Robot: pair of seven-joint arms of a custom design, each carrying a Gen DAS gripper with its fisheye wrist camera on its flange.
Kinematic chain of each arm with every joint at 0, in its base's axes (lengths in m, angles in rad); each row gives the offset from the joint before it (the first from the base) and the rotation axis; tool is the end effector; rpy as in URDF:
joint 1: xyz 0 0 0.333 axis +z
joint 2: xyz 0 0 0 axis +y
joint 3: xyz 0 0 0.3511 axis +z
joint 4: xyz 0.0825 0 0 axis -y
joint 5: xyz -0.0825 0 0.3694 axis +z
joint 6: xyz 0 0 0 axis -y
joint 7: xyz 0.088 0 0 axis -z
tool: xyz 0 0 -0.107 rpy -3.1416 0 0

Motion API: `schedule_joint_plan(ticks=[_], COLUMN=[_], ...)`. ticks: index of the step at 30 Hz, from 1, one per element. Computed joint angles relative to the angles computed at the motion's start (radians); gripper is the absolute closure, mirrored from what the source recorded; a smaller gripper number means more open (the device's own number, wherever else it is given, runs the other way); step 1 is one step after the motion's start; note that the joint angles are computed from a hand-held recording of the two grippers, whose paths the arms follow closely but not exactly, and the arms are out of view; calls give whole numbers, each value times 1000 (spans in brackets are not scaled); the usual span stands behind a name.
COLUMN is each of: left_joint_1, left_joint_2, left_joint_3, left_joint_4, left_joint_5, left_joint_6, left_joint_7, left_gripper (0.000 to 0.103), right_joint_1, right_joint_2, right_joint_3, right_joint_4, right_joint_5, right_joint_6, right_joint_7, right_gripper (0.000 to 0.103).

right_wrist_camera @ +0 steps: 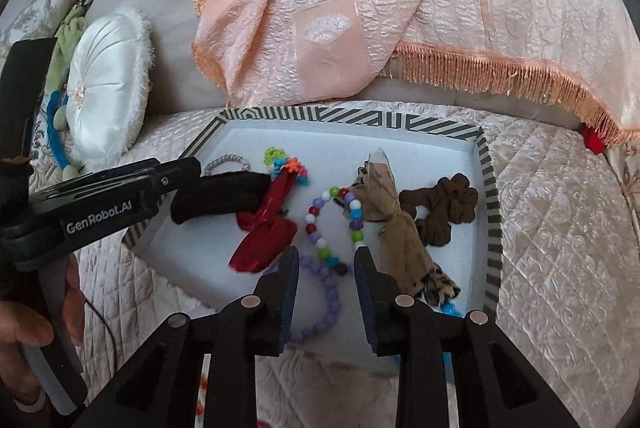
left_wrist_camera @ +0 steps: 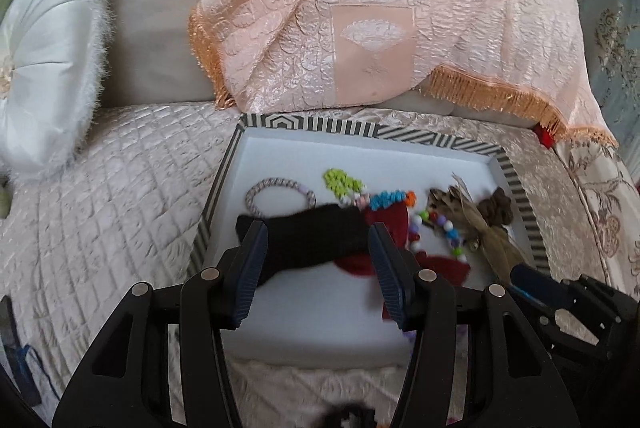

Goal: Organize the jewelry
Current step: 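Open the left tool over the tray while the right tool releases the multicolor bracelet there, then withdraw both open tools toward the black scrunchie and orange bead bracelet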

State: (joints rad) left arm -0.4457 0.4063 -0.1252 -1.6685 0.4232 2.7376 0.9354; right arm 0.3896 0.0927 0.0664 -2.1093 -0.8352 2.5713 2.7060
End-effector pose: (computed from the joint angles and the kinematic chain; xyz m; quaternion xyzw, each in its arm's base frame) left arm 0.5976 -0.3853 0.4862 -0.5792 0.7390 -0.2955 0.1764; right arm 0.5150 0.2650 0.4514 -0.6537 0.6844 -0.2735 0.1716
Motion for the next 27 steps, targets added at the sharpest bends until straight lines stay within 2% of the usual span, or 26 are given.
schedule_joint_plan(ticks=[9, 21, 27], left_joint_1=[-15, 30, 63], left_joint_2=[-130, -271, -320], left_joint_3=[18, -37, -76], left_joint_4=[-182, -362, -421], left_joint_5=[109, 261, 267], left_joint_6=[51, 73, 84], left_joint_7=[-139, -295, -315], left_gripper=[51, 51, 51], right_joint_1=[18, 27, 32], right_joint_2=[-65, -143, -183], right_joint_3=[35, 91, 119], right_joint_4=[-63, -149, -175], right_joint_5=[-35, -34, -32], right_joint_6=[-44, -92, -126], right_joint_7=[89, 166, 181], right_gripper=[75, 73, 72])
